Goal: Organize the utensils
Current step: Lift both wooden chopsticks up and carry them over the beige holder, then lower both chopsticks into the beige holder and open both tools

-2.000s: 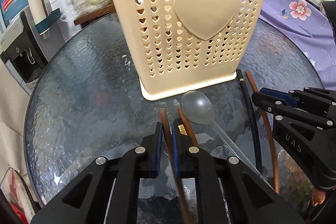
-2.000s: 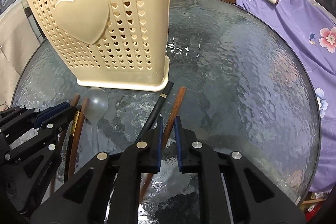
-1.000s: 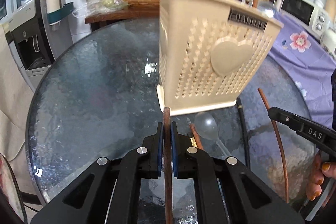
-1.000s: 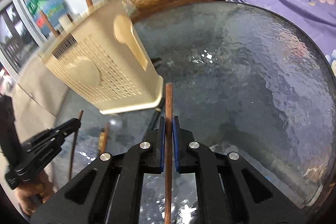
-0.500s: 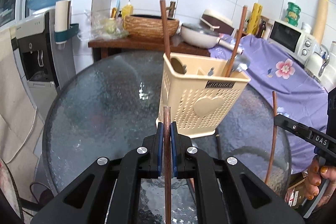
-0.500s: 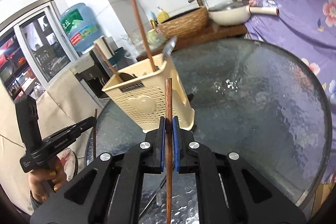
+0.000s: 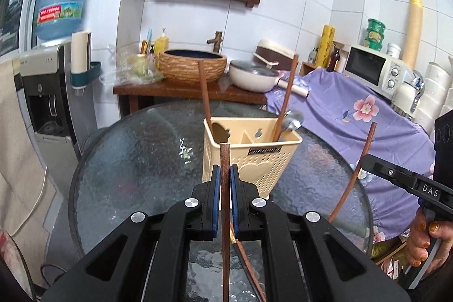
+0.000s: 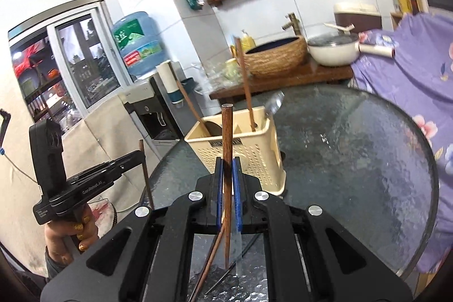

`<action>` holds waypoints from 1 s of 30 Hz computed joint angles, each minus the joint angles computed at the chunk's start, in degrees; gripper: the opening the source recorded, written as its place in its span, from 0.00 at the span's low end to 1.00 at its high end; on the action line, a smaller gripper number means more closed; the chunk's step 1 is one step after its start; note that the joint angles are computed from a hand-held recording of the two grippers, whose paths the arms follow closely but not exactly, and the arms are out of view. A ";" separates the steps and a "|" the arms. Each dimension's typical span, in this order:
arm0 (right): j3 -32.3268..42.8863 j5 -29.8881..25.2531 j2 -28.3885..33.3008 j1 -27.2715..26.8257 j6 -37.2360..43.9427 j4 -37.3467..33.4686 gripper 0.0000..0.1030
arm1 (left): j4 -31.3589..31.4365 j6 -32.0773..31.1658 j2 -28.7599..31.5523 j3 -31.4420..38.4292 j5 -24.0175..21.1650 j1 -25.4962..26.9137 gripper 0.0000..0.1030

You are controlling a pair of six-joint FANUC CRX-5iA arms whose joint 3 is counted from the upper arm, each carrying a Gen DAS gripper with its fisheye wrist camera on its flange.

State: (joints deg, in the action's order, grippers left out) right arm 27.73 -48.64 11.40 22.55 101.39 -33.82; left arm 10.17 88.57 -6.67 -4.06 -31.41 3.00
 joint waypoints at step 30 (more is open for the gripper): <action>40.33 -3.59 19.21 6.94 -7.95 18.86 0.07 | -2.33 -0.70 10.59 26.70 1.79 -1.32 0.06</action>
